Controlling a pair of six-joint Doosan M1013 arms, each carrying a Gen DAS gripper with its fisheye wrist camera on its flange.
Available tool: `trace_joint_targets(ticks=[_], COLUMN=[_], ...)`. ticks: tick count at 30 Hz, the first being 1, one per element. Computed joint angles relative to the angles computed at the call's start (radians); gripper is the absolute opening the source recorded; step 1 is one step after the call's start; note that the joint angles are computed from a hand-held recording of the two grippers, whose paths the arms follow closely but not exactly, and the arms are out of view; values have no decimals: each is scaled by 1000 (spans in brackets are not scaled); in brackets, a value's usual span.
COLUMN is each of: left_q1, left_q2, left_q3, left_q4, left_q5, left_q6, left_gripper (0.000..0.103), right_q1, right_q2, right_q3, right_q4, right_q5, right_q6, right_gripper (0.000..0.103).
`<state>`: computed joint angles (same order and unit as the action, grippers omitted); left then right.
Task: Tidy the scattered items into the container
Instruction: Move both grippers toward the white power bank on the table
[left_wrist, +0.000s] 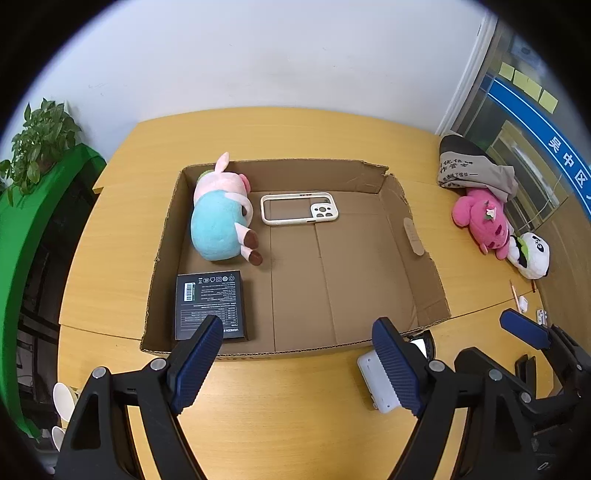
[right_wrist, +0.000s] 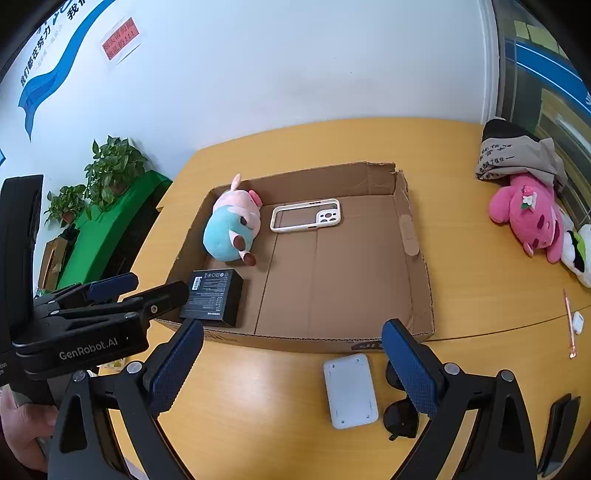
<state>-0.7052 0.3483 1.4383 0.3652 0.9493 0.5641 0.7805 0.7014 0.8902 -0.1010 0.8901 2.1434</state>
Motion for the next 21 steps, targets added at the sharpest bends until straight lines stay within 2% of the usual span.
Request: trace_joint_targets(ticks=[5,10,15,18,21], left_q1=[19,54,79,88,96], left_q2=[-2,2,25,33,36], left_q3=[33,94,132,151,167], left_q4=[-72,-256,-401,-458,-494], left_q5=[-25,-81,-92,-106,-119], left_q6=[22,129,245,293,317], left_gripper=[83,83,83,83,83], right_q1=[-2,-3,-5,-5,3], right_q2=[13,43,93,125,135], right_q3=[16,69,94,81,72], right_q4=[19,120,213,197,108], right_q5=[6,50,78,115,110], right_q6=[-25,-137,-201,-215,-232], right_gripper=[99,99,98,92,93])
